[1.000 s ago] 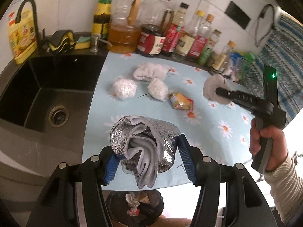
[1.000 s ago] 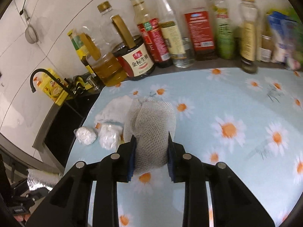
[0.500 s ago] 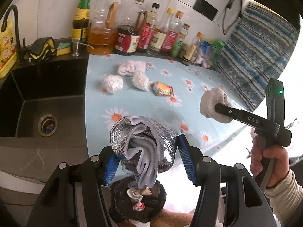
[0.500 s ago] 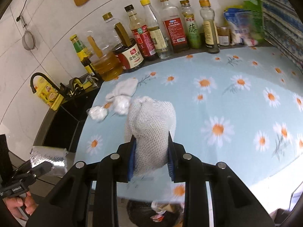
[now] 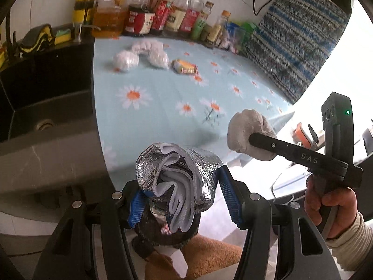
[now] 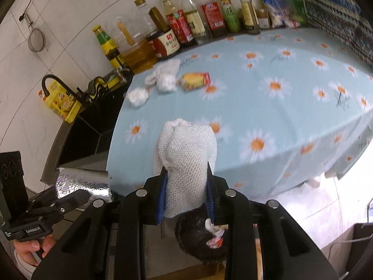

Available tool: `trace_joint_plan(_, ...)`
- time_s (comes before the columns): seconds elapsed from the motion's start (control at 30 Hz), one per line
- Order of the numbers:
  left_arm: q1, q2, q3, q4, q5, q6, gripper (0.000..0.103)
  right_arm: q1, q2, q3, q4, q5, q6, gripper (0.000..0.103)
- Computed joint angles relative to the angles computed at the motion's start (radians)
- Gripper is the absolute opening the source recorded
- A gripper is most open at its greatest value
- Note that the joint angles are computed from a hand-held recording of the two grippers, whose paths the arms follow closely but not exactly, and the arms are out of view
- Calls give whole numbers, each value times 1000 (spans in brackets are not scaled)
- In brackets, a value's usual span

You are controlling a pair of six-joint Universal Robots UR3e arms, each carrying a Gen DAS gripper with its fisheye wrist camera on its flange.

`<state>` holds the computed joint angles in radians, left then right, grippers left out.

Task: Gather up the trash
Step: 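Carry both held items over the black bin and open both grippers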

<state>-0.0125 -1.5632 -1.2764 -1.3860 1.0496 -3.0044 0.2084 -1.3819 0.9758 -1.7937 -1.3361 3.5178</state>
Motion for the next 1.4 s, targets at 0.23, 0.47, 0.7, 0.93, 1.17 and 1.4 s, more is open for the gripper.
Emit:
trace_joint_plan(0.23, 20, 74, -143, -36, 13, 59, 56, 76, -74, 192, -45, -7, 71, 29)
trace_joint_plan(0.47, 10, 99, -266, -2, 43, 57, 56, 105, -120, 335, -63, -2, 106, 29)
trace_joint_plan(0.7, -37, 18, -332, 64, 77, 21, 56, 98, -153, 474, -82, 3, 104, 30)
trace_joint_plan(0.93, -86, -63, -374, 112, 130, -4, 56, 80, -159, 630, -148, 36, 108, 30)
trace_joint_plan(1.17, -130, -165, -377, 158, 175, -5, 56, 55, -149, 797, -253, 69, 143, 31)
trace_joint_plan(1.4, -144, -233, -342, 162, 193, 23, 56, 38, -127, 883, -322, 85, 160, 32)
